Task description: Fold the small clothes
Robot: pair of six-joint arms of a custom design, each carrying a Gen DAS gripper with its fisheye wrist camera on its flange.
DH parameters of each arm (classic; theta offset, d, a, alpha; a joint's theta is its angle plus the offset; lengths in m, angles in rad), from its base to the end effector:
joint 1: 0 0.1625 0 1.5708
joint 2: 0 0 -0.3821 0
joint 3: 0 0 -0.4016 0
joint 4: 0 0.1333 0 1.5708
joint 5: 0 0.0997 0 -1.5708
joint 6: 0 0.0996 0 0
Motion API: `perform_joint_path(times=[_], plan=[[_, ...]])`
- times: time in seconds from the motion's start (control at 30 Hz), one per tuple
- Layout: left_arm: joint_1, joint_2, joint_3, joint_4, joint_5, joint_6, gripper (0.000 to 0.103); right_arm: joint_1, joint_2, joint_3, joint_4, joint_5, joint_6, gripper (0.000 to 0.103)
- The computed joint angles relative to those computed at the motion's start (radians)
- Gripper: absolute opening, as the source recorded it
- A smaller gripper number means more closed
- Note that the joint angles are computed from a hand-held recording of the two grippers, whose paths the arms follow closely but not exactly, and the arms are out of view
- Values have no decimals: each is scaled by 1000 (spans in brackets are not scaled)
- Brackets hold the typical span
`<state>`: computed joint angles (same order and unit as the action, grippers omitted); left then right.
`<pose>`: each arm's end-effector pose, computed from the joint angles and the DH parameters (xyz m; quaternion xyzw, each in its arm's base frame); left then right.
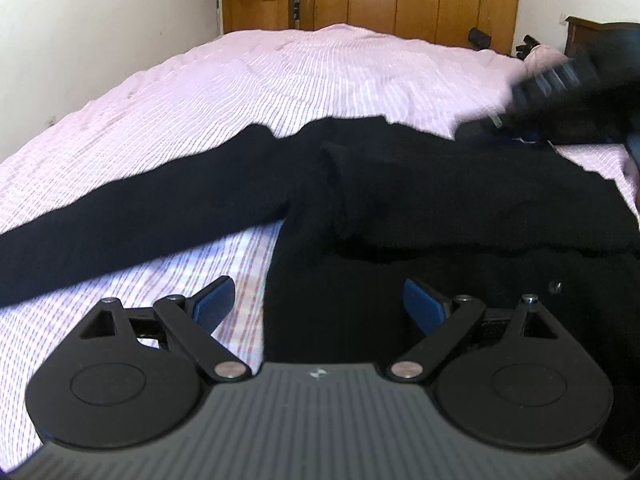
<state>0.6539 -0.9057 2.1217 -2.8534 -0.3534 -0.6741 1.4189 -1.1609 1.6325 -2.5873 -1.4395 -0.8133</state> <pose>-0.2408 -0.4702 0.0588 0.0804 0.8162 -0.4273 0.3805 0.0468 -0.6612 0.2977 0.3288 -0.9032 0.2672 0.0686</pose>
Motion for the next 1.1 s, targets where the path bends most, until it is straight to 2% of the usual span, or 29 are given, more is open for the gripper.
perform_joint_path(times=[0.03, 0.07, 0.1, 0.2, 0.27, 0.4, 0.5, 0.57, 0.63, 0.87, 0.93, 1.0, 1.1], plan=[[1, 8, -9, -24, 1, 27, 94, -10, -9, 9, -17, -13, 3, 35], [5, 22, -24, -61, 1, 69, 94, -22, -22, 24, -37, -23, 5, 56], [11, 38, -41, -95, 4, 112, 94, -35, -38, 44, -61, -27, 2, 68], [29, 80, -88, -182, 5, 223, 94, -79, -91, 105, -119, -41, -18, 68], [42, 98, -115, -206, -13, 248, 94, -106, -119, 130, -139, -54, -3, 68], [79, 111, -157, -147, -89, 188, 94, -148, -150, 167, -173, -80, 9, 68], [101, 150, -179, -112, -69, 157, 94, -168, -148, 173, -191, -107, 13, 68], [101, 198, -184, -213, -34, 230, 99, -179, -142, 177, -203, -111, 25, 66], [108, 221, -186, -302, -53, 294, 103, -188, -139, 188, -227, -94, 25, 66], [116, 187, -193, -134, -70, 214, 103, -205, -134, 228, -311, -55, 14, 68], [112, 166, -190, -69, -77, 156, 103, -207, -135, 237, -322, -53, 6, 68], [114, 132, -204, 69, -102, 94, 103, -210, -136, 239, -321, -50, 1, 72], [106, 110, -198, 102, -107, 111, 103, -218, -140, 242, -305, -35, -7, 78]])
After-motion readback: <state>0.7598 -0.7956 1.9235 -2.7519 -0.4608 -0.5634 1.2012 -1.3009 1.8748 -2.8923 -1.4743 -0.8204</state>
